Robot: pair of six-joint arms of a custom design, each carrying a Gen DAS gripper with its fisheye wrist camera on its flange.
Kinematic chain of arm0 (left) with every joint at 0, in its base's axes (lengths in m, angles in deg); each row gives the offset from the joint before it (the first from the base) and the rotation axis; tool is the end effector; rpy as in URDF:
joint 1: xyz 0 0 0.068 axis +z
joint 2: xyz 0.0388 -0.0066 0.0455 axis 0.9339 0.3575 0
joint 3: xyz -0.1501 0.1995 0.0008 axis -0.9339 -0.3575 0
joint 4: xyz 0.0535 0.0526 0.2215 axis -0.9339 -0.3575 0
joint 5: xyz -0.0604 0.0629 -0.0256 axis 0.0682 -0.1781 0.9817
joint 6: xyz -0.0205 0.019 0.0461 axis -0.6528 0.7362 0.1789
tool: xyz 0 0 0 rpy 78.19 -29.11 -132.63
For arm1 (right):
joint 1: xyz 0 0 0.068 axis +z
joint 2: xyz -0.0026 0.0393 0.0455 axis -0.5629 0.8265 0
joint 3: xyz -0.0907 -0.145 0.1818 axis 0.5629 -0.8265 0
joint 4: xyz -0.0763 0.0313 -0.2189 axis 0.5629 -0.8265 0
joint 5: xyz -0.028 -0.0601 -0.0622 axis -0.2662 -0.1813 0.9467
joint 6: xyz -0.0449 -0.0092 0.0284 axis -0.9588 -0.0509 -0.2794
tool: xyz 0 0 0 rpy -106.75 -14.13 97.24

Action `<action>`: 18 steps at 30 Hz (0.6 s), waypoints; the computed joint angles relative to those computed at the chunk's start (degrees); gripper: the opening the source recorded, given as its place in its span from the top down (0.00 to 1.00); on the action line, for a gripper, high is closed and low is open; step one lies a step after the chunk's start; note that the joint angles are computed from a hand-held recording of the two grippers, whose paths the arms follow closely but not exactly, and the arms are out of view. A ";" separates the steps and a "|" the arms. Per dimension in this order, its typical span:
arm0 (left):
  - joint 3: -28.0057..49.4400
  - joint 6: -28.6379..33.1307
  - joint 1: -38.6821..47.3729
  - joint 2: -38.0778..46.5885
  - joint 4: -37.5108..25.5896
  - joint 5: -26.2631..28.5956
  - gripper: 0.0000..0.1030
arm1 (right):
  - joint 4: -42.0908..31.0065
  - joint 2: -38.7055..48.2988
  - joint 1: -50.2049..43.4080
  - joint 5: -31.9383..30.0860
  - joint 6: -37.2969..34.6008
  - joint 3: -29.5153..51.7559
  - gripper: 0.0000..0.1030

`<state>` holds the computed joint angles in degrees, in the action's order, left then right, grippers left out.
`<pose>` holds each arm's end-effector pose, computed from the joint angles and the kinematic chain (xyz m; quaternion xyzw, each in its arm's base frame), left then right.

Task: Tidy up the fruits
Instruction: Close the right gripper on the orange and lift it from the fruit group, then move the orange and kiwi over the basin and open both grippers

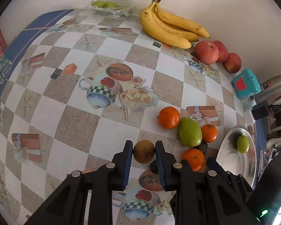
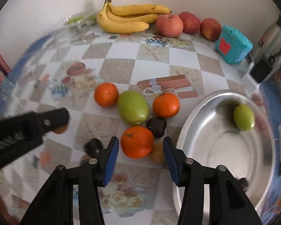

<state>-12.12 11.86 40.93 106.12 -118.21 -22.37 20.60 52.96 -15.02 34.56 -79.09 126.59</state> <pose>0.2993 -0.1587 0.1642 -0.1445 0.9698 -0.1016 0.1681 0.2944 0.0997 0.1420 -0.1065 0.9733 0.0039 0.2034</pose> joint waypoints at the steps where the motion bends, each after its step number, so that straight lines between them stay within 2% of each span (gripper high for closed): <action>1: 0.11 -0.05 0.08 0.16 -0.09 0.01 0.74 | 0.04 0.35 0.56 0.84 -0.36 0.04 0.51; 4: -0.22 -0.22 0.60 0.16 -0.02 0.23 0.74 | 0.00 1.63 2.30 4.06 -1.08 0.79 0.51; 9: -0.43 -0.46 0.63 0.13 0.09 0.15 0.74 | -0.52 2.06 2.97 5.49 -1.19 1.03 0.53; 12: -0.41 -0.32 0.67 0.11 0.05 0.01 0.74 | -0.47 1.88 2.52 4.14 -0.93 0.94 0.60; 15: -0.29 -0.51 0.65 0.17 -0.05 -0.03 0.74 | -0.68 1.69 2.17 2.98 -0.29 0.90 0.61; 18: -0.32 -0.71 0.72 -0.01 -0.06 -0.10 0.74 | -0.58 1.06 0.72 -0.94 0.27 0.74 0.61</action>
<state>-12.44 11.15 41.65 106.11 -118.27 -22.47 20.02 54.02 -14.30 33.62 -78.82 127.34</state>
